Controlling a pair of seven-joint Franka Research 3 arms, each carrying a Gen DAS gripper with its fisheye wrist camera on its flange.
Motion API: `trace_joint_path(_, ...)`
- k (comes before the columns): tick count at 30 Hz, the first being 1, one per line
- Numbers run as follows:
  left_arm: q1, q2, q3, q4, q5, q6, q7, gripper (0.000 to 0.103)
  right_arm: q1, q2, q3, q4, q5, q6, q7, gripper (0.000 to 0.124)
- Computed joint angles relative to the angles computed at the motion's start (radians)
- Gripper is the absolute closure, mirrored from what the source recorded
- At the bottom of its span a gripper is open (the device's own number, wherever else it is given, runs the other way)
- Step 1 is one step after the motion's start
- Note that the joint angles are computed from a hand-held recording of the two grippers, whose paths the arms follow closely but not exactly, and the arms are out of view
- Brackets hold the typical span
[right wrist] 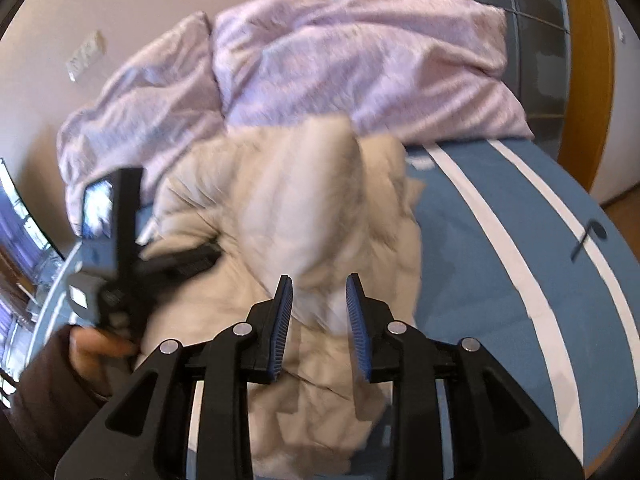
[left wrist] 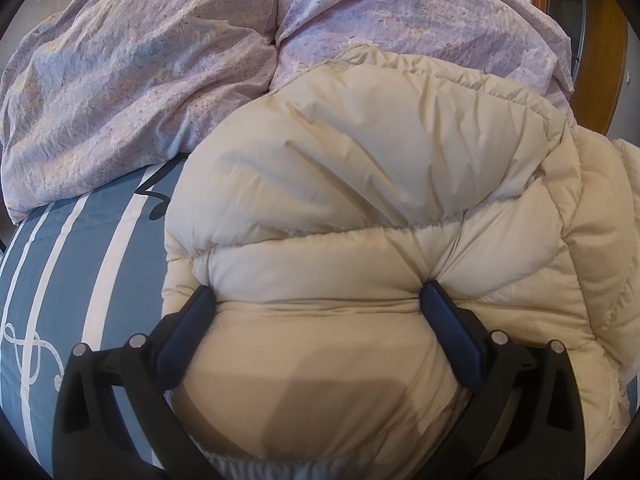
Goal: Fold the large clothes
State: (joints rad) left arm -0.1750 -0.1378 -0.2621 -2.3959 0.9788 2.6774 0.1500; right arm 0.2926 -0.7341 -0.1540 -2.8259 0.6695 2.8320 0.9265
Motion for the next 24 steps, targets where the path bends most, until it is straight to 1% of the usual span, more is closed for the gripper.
trace_joint_path(4, -0.004, -0.002, -0.004, 0.001, -0.001, -0.013, -0.011, 0.002, 0.051, 0.031, -0.01, 0.037, 0.024, 0.013, -0.026, 0.094)
trace_joint_path(7, -0.006, -0.006, -0.005, -0.003, -0.003, -0.017, -0.02, 0.002, 0.069, 0.093, -0.006, 0.078, 0.036, 0.024, -0.031, 0.094)
trace_joint_path(13, -0.01, -0.013, -0.01, -0.007, -0.007, -0.031, -0.033, 0.002, 0.034, 0.193, 0.035, 0.127, 0.023, 0.045, 0.006, 0.094)
trace_joint_path(17, -0.013, -0.014, -0.013, -0.004, -0.012, -0.046, -0.042, 0.002, 0.01, 0.245, 0.05, 0.148, 0.008, 0.052, 0.029, 0.095)
trace_joint_path(21, -0.018, -0.017, -0.016, -0.005, -0.016, -0.059, -0.052, 0.002, -0.016, 0.272, 0.081, 0.148, -0.028, 0.08, 0.063, 0.096)
trace_joint_path(24, -0.018, -0.016, -0.014, -0.004, -0.015, -0.059, -0.052, 0.002, -0.021, 0.29, 0.084, 0.15, -0.045, 0.088, 0.084, 0.096)
